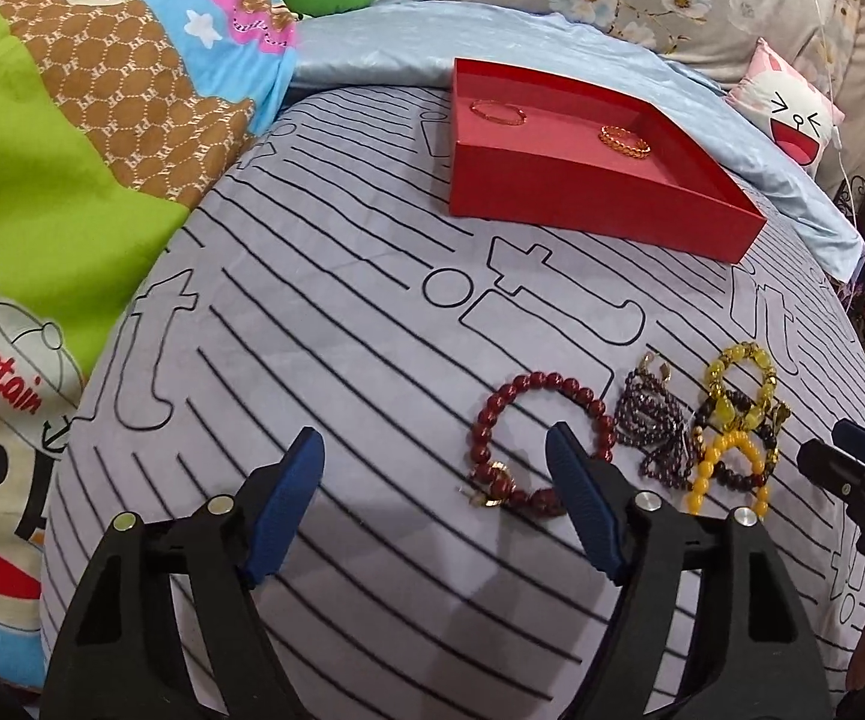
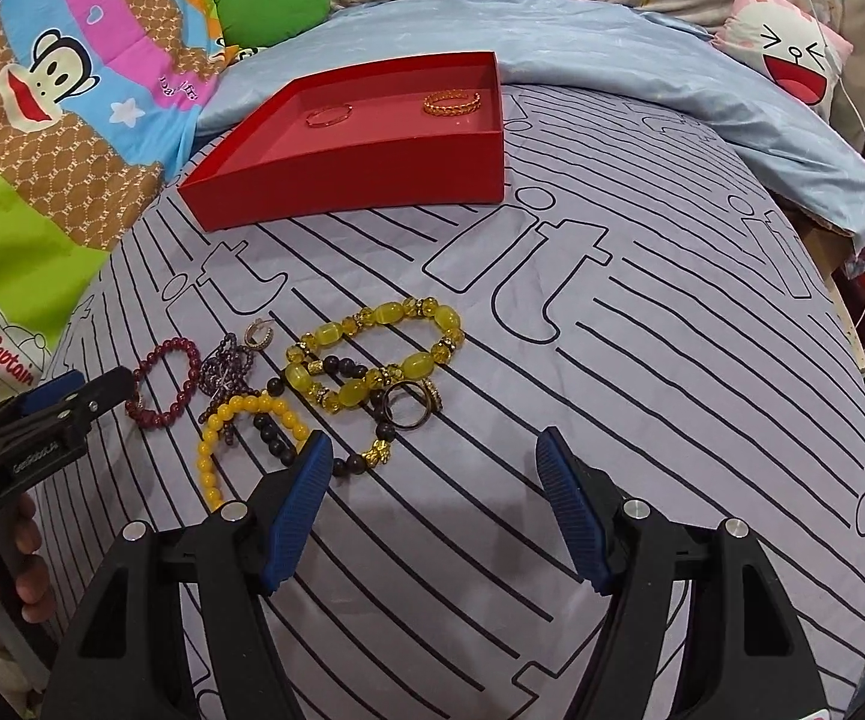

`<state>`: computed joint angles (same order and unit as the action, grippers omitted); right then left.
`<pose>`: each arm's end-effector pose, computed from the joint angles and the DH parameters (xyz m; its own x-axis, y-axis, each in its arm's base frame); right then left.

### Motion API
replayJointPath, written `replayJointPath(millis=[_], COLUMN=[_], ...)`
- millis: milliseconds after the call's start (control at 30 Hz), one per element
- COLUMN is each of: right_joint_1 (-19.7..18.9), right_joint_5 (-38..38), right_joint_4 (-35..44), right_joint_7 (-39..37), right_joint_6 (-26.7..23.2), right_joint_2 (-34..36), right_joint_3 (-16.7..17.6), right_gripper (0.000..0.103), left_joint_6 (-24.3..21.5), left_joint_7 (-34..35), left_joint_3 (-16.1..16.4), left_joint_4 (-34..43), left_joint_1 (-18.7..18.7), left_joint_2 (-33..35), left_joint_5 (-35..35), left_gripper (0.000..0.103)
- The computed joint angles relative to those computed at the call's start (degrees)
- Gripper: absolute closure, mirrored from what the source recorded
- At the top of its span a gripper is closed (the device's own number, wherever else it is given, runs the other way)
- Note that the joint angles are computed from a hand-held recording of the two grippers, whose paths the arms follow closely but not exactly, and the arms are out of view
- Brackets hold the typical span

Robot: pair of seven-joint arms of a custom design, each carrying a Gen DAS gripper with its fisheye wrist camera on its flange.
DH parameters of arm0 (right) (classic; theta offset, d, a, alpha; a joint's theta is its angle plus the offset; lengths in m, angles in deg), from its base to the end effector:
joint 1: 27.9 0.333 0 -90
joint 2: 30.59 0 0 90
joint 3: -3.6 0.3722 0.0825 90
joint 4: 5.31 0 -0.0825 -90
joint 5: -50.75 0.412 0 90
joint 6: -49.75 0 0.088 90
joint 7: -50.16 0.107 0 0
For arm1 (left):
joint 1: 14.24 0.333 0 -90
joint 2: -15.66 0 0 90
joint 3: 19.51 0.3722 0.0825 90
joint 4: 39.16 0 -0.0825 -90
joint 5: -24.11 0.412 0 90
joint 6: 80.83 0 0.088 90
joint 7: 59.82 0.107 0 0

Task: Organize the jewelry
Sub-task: 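Withdraw both open grippers from the tray back to the bracelets, then grasp the red bead bracelet with the left gripper while the right gripper grasps the amber bracelet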

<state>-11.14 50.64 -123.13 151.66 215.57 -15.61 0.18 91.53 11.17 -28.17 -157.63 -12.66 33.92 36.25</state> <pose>0.6477 0.1563 0.4104 0.0672 -0.9935 -0.0922 -0.8432 -0.0071 -0.5376 0.6639 -0.0905 0.3833 -0.0007 -0.9954 0.0957 -0.8130 -0.0551 -0.5797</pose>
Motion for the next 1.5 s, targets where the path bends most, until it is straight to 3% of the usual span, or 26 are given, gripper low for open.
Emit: replayJointPath(millis=[467, 700, 800, 867, 1033, 1167, 1367, 1500], right_joint_1=[0.0, 0.0, -0.3, -0.2, 0.3, 0.9, 0.6, 2.8], right_joint_5=[-0.2, 0.5, 1.4, 1.6, 1.0, 0.2, 0.3, -3.0], right_joint_4=[1.9, 3.5, 4.6, 5.5, 8.4, 10.7, 12.7, 11.7], right_joint_7=[0.1, -1.2, -1.6, -1.7, -0.9, 0.0, -0.2, 1.4], right_joint_6=[-0.3, -0.8, -1.0, -1.1, -1.5, -2.3, -4.5, -3.0], right_joint_2=[1.3, 2.4, 3.0, 3.6, 5.8, 7.6, 9.7, 9.5], right_joint_3=[-0.5, 0.0, 0.2, 0.0, -1.1, -2.1, -2.0, -4.2], right_gripper=[0.035, 0.035, 0.035, 0.035, 0.035, 0.043, 0.07, 0.076], left_joint_6=[-0.6, -0.4, -0.7, -0.7, -0.4, -0.2, -0.1, -0.1], left_joint_7=[4.3, 9.6, 12.5, 13.8, 14.3, 14.5, 14.5, 14.5], left_joint_3=[-2.2, -7.4, -9.8, -10.7, -9.4, -9.3, -9.0, -9.0], left_joint_4=[2.9, 3.0, 3.2, 3.2, 3.1, 3.0, 2.9, 3.0], left_joint_1=[1.0, 5.0, 6.8, 7.5, 6.1, 5.9, 5.6, 5.6], left_joint_2=[2.9, 3.3, 3.6, 3.8, 3.7, 3.6, 3.6, 3.6], left_joint_5=[-1.3, -6.0, -8.8, -10.4, -11.1, -11.5, -11.6, -11.7], left_gripper=[0.052, 0.075, 0.091, 0.093, 0.094, 0.094, 0.094, 0.094])
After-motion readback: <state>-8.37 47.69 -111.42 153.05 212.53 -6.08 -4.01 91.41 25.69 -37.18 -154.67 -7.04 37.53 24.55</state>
